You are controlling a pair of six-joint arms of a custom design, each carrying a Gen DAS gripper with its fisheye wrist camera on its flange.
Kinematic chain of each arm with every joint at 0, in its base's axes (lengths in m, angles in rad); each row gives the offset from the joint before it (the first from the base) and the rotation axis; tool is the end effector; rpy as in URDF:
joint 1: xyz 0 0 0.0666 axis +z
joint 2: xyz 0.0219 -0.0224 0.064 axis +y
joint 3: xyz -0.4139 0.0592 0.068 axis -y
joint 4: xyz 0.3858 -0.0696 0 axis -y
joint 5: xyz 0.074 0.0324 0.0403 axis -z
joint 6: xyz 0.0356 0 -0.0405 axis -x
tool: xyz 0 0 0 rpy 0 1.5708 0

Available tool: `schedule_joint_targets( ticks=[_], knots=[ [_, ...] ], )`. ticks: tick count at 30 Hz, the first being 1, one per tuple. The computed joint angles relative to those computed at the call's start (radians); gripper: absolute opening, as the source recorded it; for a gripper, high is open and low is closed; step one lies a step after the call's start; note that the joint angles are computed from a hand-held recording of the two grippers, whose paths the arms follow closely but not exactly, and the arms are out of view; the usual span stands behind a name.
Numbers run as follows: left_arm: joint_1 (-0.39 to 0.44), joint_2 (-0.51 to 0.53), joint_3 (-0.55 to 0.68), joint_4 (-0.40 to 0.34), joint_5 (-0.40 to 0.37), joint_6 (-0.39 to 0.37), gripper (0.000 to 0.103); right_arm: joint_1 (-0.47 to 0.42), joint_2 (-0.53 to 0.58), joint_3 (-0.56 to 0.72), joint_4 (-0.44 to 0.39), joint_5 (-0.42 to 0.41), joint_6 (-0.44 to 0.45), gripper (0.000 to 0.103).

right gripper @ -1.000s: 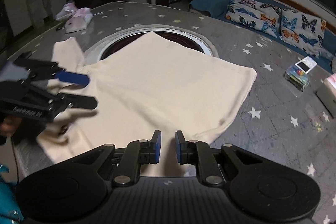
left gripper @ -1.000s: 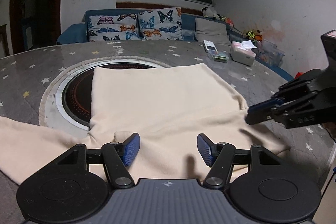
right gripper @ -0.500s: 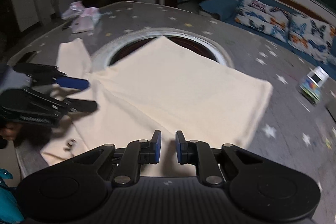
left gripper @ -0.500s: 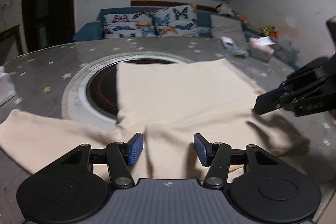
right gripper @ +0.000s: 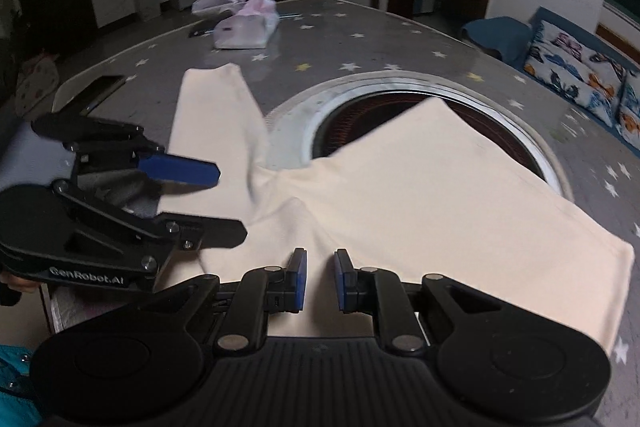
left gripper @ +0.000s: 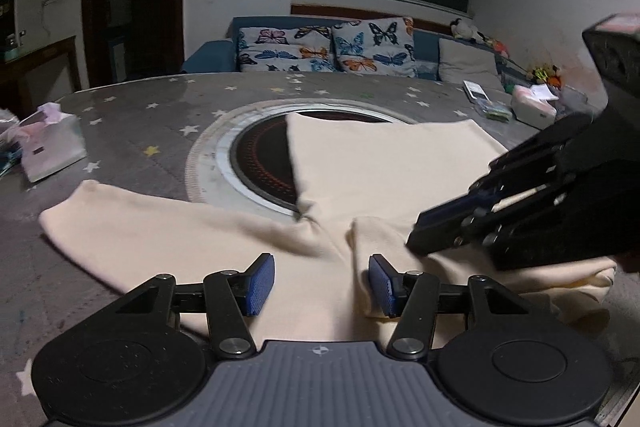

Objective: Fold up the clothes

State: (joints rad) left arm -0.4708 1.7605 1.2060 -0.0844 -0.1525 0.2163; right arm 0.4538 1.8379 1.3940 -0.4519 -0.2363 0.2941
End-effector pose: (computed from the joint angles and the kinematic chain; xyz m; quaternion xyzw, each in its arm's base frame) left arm 0.5212 -0.2596 0.2559 0.0791 0.8879 -0.0868 0.4447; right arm 0.5473 0.2758 0.2613 -0.3786 0.8580 0.1371 0.3189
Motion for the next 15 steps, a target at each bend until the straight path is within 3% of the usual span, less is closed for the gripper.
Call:
schedule_joint_targets(
  ticks=[8,15],
  knots=[
    [0.049,-0.023,-0.022,0.004,-0.081,0.068,0.057,0.025,-0.013,-0.007,-0.007,-0.039,0.017,0.013],
    [0.098,-0.005,0.007,-0.021,-0.207,0.131,0.070,0.033,-0.028,-0.022,-0.020,-0.058,0.031,0.013]
  ],
)
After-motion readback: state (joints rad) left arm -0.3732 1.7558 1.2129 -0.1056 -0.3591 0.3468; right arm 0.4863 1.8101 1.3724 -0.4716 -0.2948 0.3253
